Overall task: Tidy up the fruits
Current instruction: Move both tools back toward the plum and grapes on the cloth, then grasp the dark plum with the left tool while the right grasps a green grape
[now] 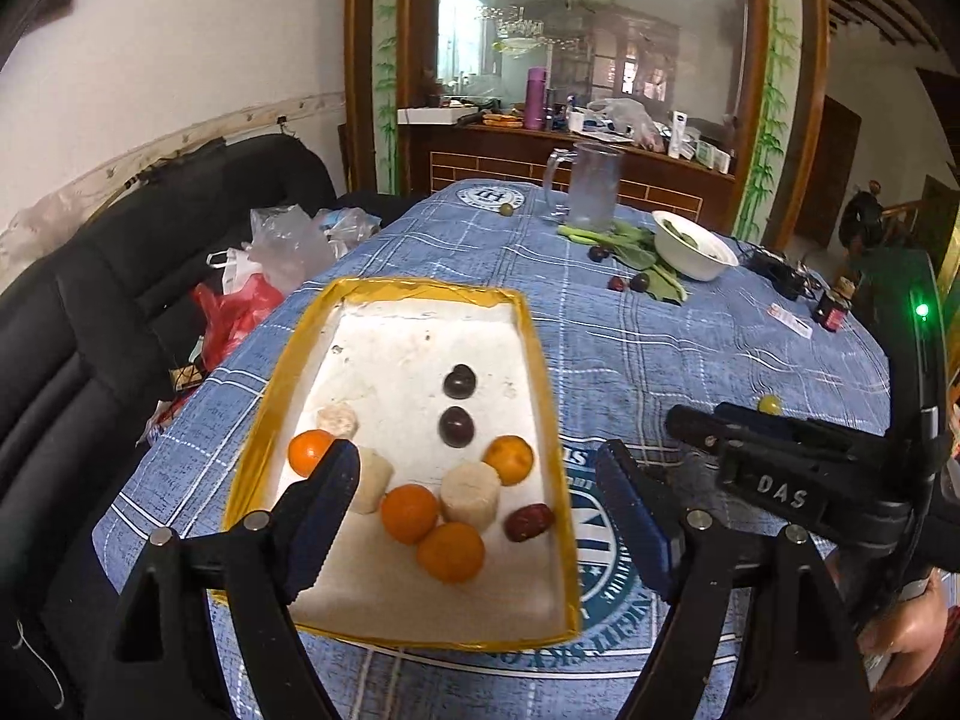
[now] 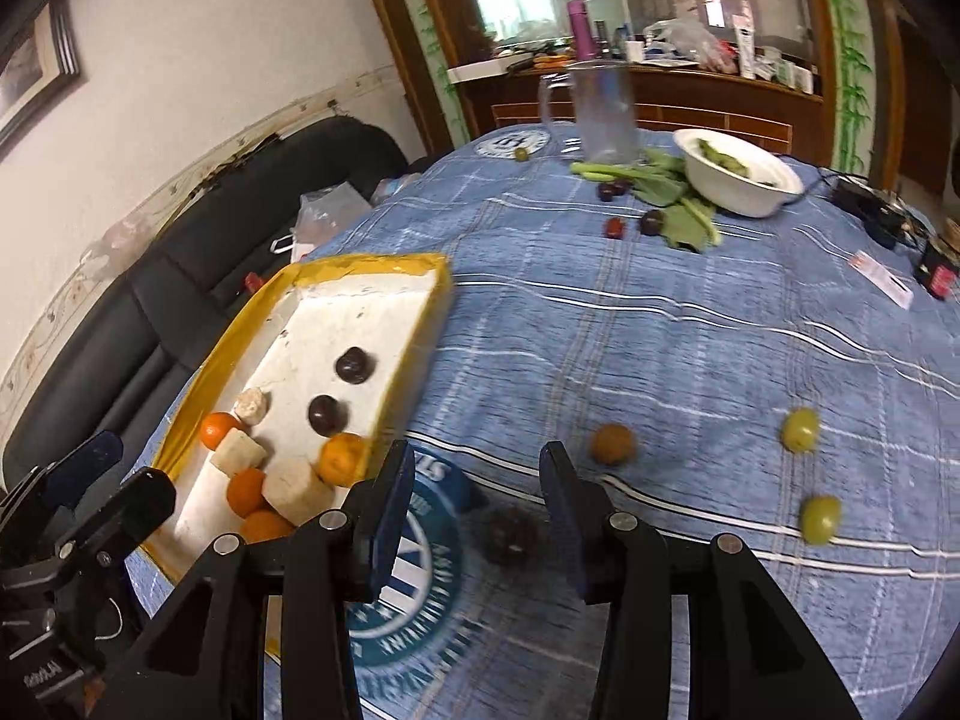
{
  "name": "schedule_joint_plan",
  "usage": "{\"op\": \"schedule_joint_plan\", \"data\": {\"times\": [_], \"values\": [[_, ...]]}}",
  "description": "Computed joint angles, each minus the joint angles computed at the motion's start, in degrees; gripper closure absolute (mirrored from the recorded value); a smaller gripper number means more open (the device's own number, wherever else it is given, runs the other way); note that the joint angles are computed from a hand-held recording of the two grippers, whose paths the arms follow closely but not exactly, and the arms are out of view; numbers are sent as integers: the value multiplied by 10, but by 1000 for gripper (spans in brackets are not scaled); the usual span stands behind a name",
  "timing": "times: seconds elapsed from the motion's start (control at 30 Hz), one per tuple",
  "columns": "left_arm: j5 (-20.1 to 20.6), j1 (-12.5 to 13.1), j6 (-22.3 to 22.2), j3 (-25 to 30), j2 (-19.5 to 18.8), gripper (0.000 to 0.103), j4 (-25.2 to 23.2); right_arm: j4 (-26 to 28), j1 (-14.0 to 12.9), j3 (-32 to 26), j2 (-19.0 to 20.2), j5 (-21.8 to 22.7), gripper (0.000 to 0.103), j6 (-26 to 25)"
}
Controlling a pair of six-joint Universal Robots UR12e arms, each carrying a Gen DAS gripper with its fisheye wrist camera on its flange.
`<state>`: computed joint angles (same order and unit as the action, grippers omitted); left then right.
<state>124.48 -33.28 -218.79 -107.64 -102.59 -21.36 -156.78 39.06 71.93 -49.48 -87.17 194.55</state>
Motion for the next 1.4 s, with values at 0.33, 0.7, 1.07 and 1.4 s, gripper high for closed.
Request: {"op": "schedule_joint_plan", "data": {"times": [0.33, 0.7, 1.07, 1.4], "values": [[-89, 8, -1, 11, -14, 22, 21, -47, -35, 91, -52, -43, 52, 32], [-152, 16, -4, 33, -43, 22, 1, -36, -62, 111, -53, -40, 52, 78], [-150, 12, 24, 67, -76, 22, -30, -31, -62, 96, -30, -37, 52, 54], [-188, 18, 66, 81, -98, 38, -6, -12, -53, 91, -30, -92, 75, 32]]}}
